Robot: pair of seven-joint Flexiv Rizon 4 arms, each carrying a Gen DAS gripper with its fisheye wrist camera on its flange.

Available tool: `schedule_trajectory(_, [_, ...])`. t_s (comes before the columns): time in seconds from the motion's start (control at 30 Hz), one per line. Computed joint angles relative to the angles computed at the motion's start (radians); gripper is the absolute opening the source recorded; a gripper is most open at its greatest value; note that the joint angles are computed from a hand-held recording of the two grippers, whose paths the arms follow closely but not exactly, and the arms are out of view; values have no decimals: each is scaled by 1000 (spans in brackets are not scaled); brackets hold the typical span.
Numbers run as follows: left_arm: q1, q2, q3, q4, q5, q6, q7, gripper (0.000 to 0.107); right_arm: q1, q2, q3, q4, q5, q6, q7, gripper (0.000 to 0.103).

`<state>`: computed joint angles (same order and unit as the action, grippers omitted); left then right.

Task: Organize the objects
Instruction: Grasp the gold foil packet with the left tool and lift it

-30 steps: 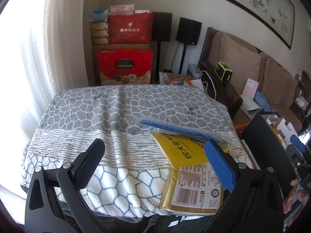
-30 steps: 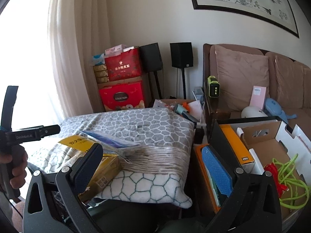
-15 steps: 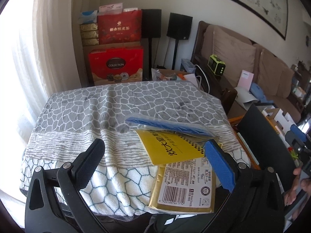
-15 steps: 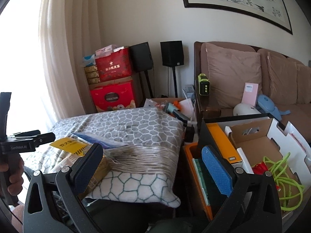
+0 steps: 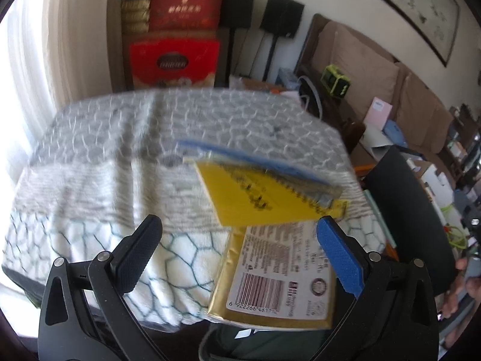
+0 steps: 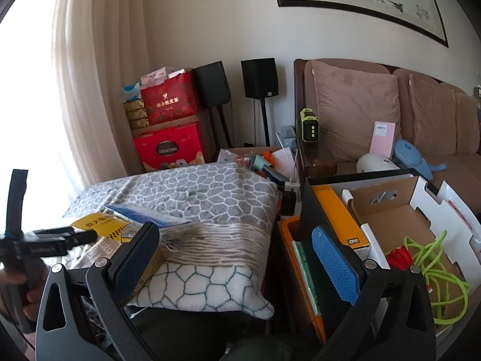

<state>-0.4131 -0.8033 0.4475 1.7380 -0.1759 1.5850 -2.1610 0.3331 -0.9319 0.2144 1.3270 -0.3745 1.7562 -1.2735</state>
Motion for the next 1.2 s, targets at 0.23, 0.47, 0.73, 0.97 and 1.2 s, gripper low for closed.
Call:
schedule_trajectory(0.23, [1,-76,12,-50,14,-35,-82,103,19,5,-35,4,20,12,20,103])
schedule_trajectory(0.47, [25,-82,-19,-47,-1,-12,-83,103,17,1,-35,-5,24,-1,33,103])
schedule_trajectory(0.73, [96,-83,-139,-55,-2,46,16,103,25,3,-44,0,19,2,24,103])
schedule_trajectory(0.97, [60,-103,-131,-54,-72,84,35,101,33,8,-61,2,24,6,27,103])
schedule_trajectory(1.2, [45,-114,-140,-24,-144,182,68,74,25,0,-50,-9,24,-17,30,103])
